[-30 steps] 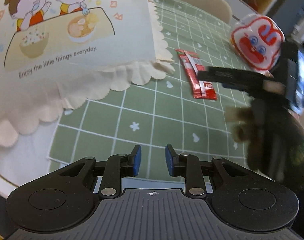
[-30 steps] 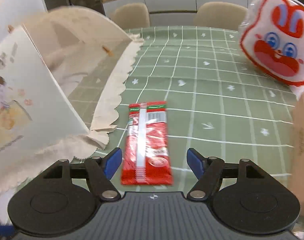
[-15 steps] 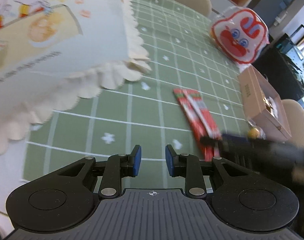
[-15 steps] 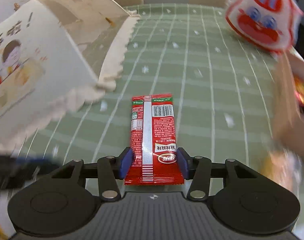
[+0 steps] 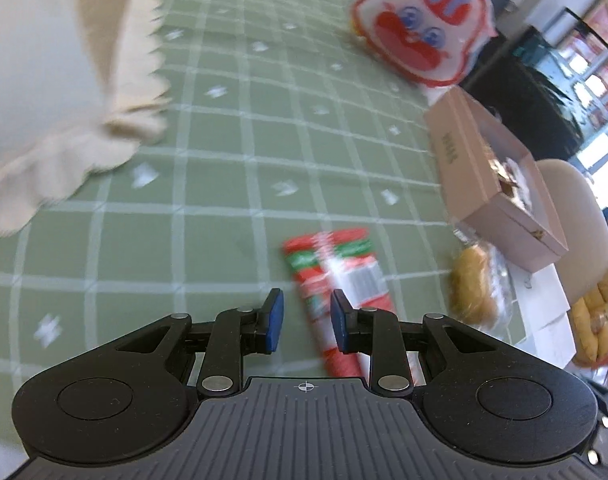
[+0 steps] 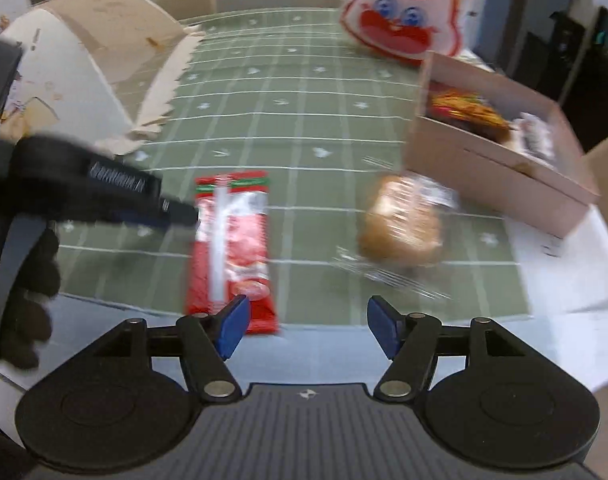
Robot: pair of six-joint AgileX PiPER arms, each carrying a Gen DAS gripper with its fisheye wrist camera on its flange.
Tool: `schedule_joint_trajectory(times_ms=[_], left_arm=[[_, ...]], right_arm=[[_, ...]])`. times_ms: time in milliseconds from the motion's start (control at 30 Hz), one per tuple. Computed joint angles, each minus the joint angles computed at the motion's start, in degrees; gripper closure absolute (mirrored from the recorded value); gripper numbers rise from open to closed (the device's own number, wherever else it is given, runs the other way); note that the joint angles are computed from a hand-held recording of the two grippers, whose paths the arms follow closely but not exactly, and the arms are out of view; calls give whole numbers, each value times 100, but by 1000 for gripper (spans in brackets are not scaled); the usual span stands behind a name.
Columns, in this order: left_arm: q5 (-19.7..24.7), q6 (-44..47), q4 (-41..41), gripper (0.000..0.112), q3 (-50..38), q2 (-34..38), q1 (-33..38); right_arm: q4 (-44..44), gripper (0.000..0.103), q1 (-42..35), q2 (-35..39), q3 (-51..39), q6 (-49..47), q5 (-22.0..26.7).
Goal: Organize snacks
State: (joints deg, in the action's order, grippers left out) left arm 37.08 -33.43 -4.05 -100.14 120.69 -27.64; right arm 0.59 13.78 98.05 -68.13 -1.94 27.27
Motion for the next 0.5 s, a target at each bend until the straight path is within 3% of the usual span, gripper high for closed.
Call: schedule_joint_trajectory(times_ms=[167, 300, 500], left_arm=[[235, 912, -223, 83, -1172, 733, -84], [151, 1097, 248, 83, -916, 371, -330], [1088, 1003, 1468, 82, -1357, 536, -1046]], right_arm=[[-477, 36, -244, -85, 200, 470, 30], [-554, 36, -482, -156, 305, 515, -87], [7, 36, -999, 123, -22, -86, -87]])
